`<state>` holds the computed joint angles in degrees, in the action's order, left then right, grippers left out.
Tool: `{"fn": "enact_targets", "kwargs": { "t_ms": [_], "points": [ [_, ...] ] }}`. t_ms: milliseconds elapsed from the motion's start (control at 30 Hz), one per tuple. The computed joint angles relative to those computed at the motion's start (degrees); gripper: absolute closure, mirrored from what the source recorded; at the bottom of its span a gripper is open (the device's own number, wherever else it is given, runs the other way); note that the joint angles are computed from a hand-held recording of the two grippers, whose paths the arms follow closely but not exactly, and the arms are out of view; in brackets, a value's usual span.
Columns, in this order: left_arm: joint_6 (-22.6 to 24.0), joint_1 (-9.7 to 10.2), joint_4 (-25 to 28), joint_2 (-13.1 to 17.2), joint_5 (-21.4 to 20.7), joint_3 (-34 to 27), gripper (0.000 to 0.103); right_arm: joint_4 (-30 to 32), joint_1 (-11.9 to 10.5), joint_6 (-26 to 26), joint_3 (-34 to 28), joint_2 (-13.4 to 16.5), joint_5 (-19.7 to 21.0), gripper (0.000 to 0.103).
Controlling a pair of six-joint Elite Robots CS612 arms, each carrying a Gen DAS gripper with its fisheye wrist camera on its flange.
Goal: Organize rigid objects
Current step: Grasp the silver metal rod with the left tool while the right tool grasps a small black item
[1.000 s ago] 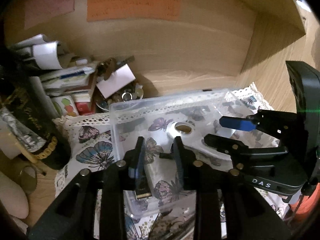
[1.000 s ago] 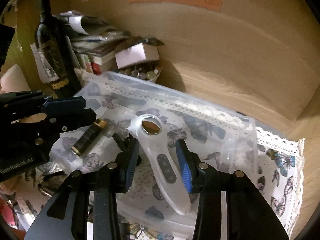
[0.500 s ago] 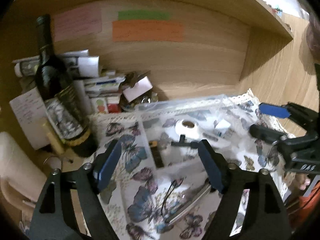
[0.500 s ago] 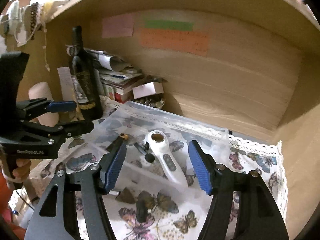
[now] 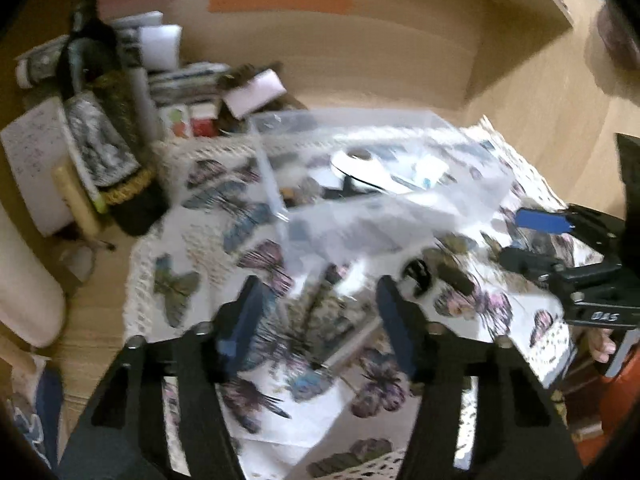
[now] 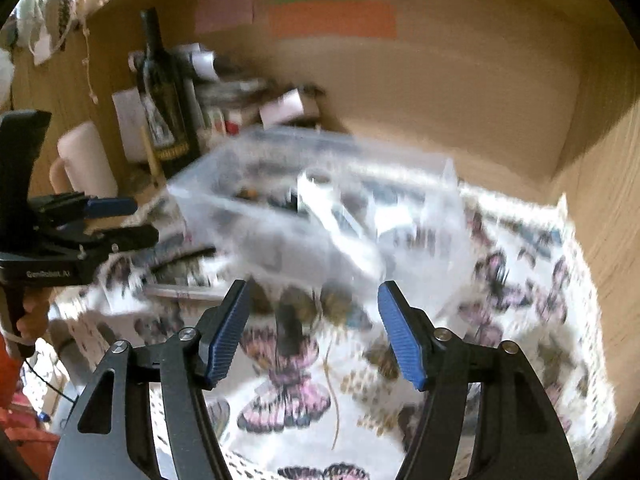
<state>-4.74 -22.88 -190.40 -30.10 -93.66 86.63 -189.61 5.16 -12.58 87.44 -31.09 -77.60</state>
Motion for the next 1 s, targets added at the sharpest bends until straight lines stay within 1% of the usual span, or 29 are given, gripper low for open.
{"fn": "enact_targets", "kwargs": {
  "t_ms": [33, 67, 100, 133, 200, 233, 300, 367, 433, 467, 500, 567, 600, 633, 700, 767, 833, 900, 1000],
  "points": [
    [0.5, -0.1, 0.5, 0.1, -0.8, -0.1, 0.059, 1.2, 0.0, -0.2, -0.1, 0.2, 0.0, 0.041],
    [0.8, -0.17, 0.9, 0.2, -1.5, -0.2, 0.063, 2.2, -0.1, -0.3, -0.2, 0.3, 0.3, 0.041],
    [1.3, -0.25, 1.3, 0.3, -2.3, -0.2, 0.068, 3.5, -0.1, -0.4, -0.4, 0.4, 0.6, 0.045],
    [1.8, -0.3, 1.8, 0.4, -3.2, -0.4, 0.072, 4.4, -0.1, -0.7, -0.5, 0.4, 0.9, 0.052],
    [2.4, -0.38, 2.7, 0.6, -4.7, -0.6, 0.077, 5.6, 0.0, -1.4, -0.9, 0.6, 1.2, 0.058],
    [2.6, -0.42, 3.4, 0.6, -5.5, -0.7, 0.079, 6.3, 0.1, -1.9, -1.1, 0.8, 1.4, 0.059],
    [3.2, -0.54, 4.3, 0.7, -6.4, -0.9, 0.08, 7.3, 0.3, -2.5, -1.6, 1.0, 1.8, 0.061],
    [3.7, -0.74, 5.4, 0.8, -6.1, -1.1, 0.08, 9.1, 0.4, -3.3, -2.4, 1.3, 2.3, 0.065],
    [4.0, -0.96, 4.9, 0.9, -5.4, -0.9, 0.08, 10.4, 0.7, -3.9, -3.2, 1.7, 1.9, 0.067],
    [4.0, -0.94, 5.1, 0.8, -5.7, -0.7, 0.08, 11.1, 0.8, -4.1, -3.6, 1.9, 1.7, 0.068],
    [4.0, -0.9, 5.2, 0.7, -6.3, -0.6, 0.08, 11.7, 0.9, -4.2, -3.8, 2.1, 1.5, 0.071],
    [4.5, -0.87, 5.7, 0.6, -7.2, -0.5, 0.08, 11.1, 1.0, -4.4, -3.9, 2.4, 1.1, 0.073],
    [5.1, -0.9, 6.3, 0.5, -7.7, -0.4, 0.08, 10.8, 1.0, -4.4, -3.8, 2.3, 0.9, 0.075],
    [5.6, -1.01, 7.1, 0.4, -7.6, -0.4, 0.08, 10.5, 0.9, -4.2, -3.6, 2.3, 0.9, 0.084],
    [6.6, -1.25, 8.9, 0.5, -7.1, -0.5, 0.08, 10.3, 0.7, -4.0, -3.4, 2.3, 1.2, 0.089],
    [6.6, -1.55, 10.0, 0.6, -5.2, -0.8, 0.082, 10.4, 0.3, -3.7, -3.0, 2.1, 1.9, 0.089],
    [5.9, -1.22, 10.0, 0.5, -6.5, -0.9, 0.082, 10.1, 0.1, -3.4, -2.4, 1.7, 2.2, 0.089],
    [5.4, -0.94, 8.0, 0.2, -7.1, -0.5, 0.082, 9.8, -0.2, -3.3, -1.8, 1.3, 2.9, 0.089],
    [5.5, -1.0, 5.0, -0.3, -5.9, 0.1, 0.082, 8.9, -0.3, -3.2, -1.3, 1.0, 2.7, 0.089]
  ]
}}
